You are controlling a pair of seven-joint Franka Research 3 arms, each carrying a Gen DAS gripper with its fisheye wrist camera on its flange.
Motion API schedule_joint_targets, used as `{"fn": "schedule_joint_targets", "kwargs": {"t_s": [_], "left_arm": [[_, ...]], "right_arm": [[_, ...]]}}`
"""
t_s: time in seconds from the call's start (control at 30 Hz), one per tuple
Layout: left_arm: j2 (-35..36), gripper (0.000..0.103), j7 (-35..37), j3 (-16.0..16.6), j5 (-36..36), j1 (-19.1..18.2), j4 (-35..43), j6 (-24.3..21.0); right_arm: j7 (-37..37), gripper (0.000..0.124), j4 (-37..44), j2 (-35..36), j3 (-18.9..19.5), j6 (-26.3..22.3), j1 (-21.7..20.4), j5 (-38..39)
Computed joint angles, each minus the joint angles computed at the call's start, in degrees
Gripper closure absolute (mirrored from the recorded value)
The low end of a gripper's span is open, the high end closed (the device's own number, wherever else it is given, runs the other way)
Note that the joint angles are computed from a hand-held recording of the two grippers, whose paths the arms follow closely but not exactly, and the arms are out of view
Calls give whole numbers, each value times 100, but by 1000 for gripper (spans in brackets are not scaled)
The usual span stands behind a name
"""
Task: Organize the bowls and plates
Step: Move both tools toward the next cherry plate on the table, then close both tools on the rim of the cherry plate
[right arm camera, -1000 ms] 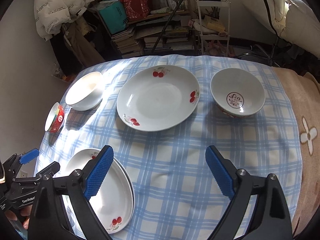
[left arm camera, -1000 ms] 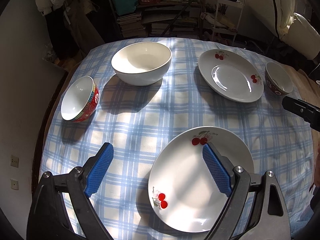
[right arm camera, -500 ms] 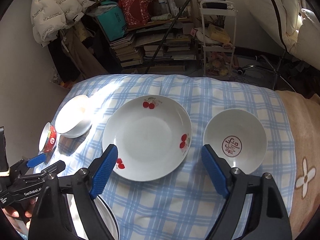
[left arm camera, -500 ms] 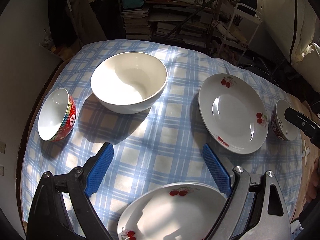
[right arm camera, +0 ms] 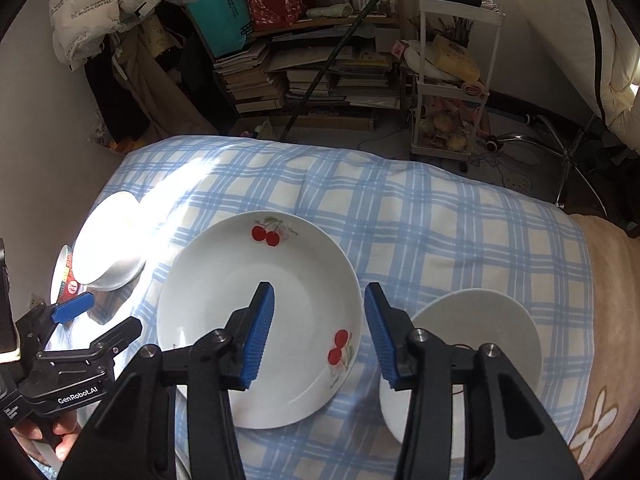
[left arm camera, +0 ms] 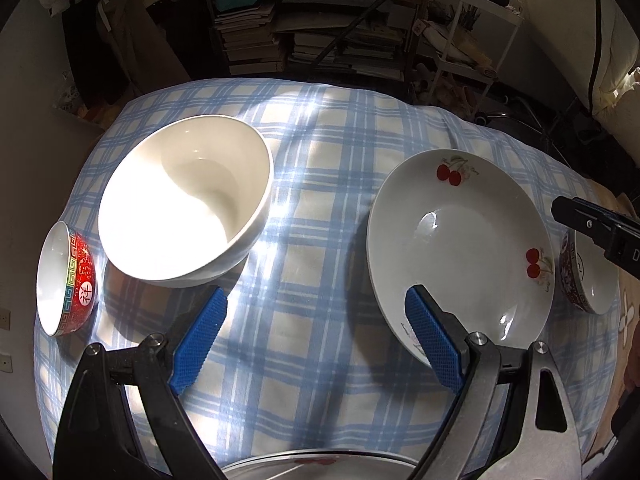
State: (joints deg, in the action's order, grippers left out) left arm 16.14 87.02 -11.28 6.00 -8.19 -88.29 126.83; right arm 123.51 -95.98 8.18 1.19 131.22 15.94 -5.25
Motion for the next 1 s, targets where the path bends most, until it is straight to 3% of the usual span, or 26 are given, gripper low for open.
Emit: {"fn": "schedule_joint_targets", "kwargs": {"t_s": [0.07, 0.27, 0.47, 0.67, 1.0], "left_arm": [[122, 14, 55, -27, -70, 5, 131, -76], [442, 14, 169, -74, -161, -55, 488, -305], [772, 45, 313, -205, -687, 37, 887, -790], [827, 46, 179, -142, -625, -13, 893, -741], [870, 46, 59, -109, -368, -95, 875, -627]], "right_arm": [[-36, 93, -114, 20, -4, 160, -32, 104], [-173, 95, -51, 216, -17, 173, -42, 249], [-126, 108, 84, 361, -65, 13, 4, 268], [-50, 108, -34, 253, -103, 252, 48, -43], [177, 108, -6, 282, -133, 51, -7, -210]]}}
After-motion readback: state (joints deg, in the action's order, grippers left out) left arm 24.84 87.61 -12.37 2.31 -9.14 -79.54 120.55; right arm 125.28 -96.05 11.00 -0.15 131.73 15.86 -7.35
